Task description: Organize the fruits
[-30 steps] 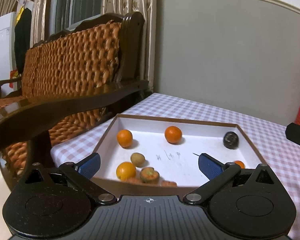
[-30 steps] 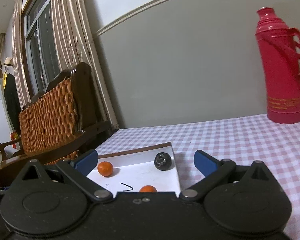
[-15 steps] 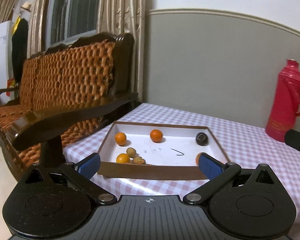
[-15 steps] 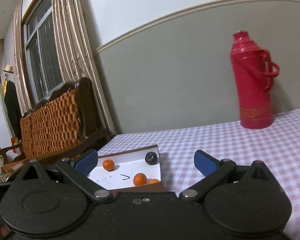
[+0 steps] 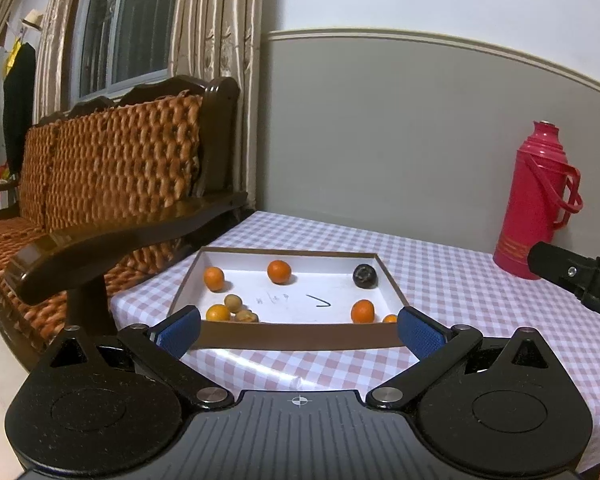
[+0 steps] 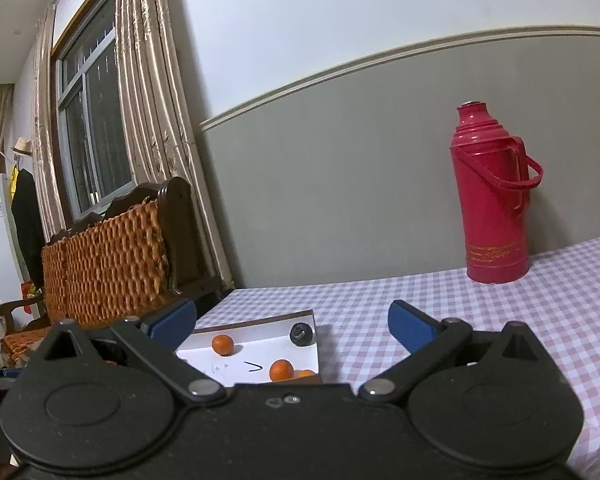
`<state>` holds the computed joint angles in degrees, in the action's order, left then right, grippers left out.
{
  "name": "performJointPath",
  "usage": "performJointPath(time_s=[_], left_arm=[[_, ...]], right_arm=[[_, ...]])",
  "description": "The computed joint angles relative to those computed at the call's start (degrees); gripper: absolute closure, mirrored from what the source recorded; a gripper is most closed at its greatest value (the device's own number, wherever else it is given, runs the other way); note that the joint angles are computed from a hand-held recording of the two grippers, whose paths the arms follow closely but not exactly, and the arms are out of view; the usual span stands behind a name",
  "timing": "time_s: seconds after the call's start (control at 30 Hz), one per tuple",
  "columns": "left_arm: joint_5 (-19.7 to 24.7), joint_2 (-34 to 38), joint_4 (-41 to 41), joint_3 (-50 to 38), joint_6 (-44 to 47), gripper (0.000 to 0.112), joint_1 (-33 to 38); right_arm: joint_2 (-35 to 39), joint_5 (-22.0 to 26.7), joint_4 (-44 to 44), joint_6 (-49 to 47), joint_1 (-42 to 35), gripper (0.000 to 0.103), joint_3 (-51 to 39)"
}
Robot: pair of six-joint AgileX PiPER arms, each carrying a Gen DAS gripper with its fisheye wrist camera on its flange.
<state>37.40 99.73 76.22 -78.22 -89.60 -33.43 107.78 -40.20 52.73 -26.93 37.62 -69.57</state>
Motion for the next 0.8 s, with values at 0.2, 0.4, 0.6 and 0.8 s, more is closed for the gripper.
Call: performJointPath(time_s=[0.2, 0.4, 0.6, 0.8], left_arm=[[-0.1, 0.0, 1.3, 1.1, -2.0, 0.009, 0.6], [-0.5, -0.1, 1.0, 1.6, -2.1, 0.009, 1.5], [-1.2, -0.2, 1.1, 1.9, -2.7, 0.009, 2.4], [-1.4, 0.0, 1.1, 1.8, -2.7, 0.009, 2.7]], right_arm=[[1.3, 1.2, 1.1, -1.3, 0.3, 0.006, -1.2], [2.0, 1.7, 2.4, -3.4, 0.8, 0.006, -2.3], [2.6, 2.7, 2.8, -4.8, 1.2, 0.006, -3.3], [2.9, 2.8, 3.6, -5.7, 1.6, 0.006, -4.2]])
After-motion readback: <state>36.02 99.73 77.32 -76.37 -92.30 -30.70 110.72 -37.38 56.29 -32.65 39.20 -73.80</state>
